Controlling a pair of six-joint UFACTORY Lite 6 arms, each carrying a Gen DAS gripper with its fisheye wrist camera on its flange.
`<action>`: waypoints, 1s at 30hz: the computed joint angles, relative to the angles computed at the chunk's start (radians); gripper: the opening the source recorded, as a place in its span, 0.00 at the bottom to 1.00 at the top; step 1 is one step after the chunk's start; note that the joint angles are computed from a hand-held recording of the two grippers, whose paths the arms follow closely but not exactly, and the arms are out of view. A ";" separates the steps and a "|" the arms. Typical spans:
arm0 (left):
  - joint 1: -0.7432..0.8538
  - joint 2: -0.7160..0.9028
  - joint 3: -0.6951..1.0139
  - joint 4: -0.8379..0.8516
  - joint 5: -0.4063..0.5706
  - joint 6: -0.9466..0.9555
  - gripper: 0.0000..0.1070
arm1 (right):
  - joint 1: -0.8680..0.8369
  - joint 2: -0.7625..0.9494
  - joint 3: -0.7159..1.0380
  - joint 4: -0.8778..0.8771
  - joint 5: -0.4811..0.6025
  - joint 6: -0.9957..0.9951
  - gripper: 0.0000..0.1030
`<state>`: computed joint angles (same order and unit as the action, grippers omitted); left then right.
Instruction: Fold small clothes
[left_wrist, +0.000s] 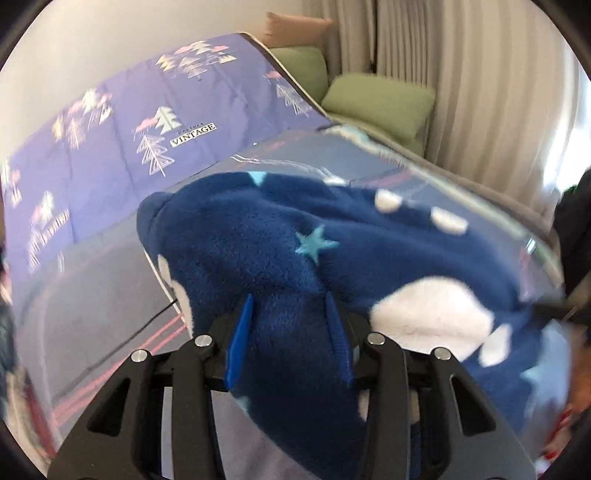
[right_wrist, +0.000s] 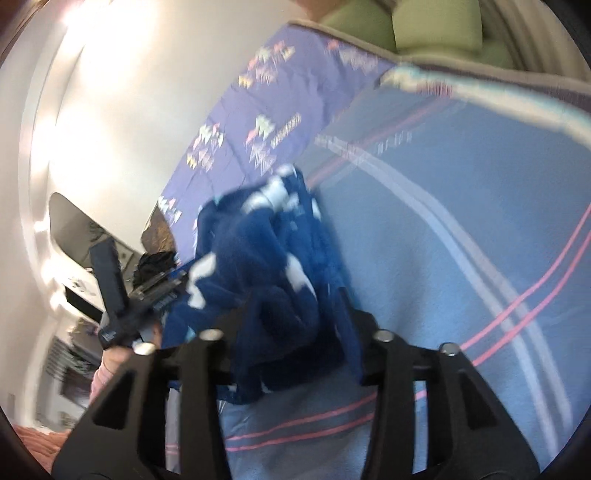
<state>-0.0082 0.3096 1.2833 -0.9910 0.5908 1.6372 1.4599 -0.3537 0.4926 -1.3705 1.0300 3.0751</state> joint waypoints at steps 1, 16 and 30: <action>-0.012 -0.001 -0.004 -0.003 -0.008 -0.009 0.37 | 0.019 0.008 0.040 0.057 0.047 -0.077 0.22; -0.077 -0.065 -0.165 -0.237 -0.155 0.307 0.38 | -0.337 0.344 0.285 0.004 -0.301 -0.343 0.00; 0.042 -0.101 -0.152 -0.217 0.027 0.252 0.41 | -0.624 0.113 0.249 0.158 -0.577 -0.746 0.55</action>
<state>0.0335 0.2088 1.1314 -1.2084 0.6176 1.8895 0.8358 -0.2409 0.7421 -1.2124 0.4534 2.3287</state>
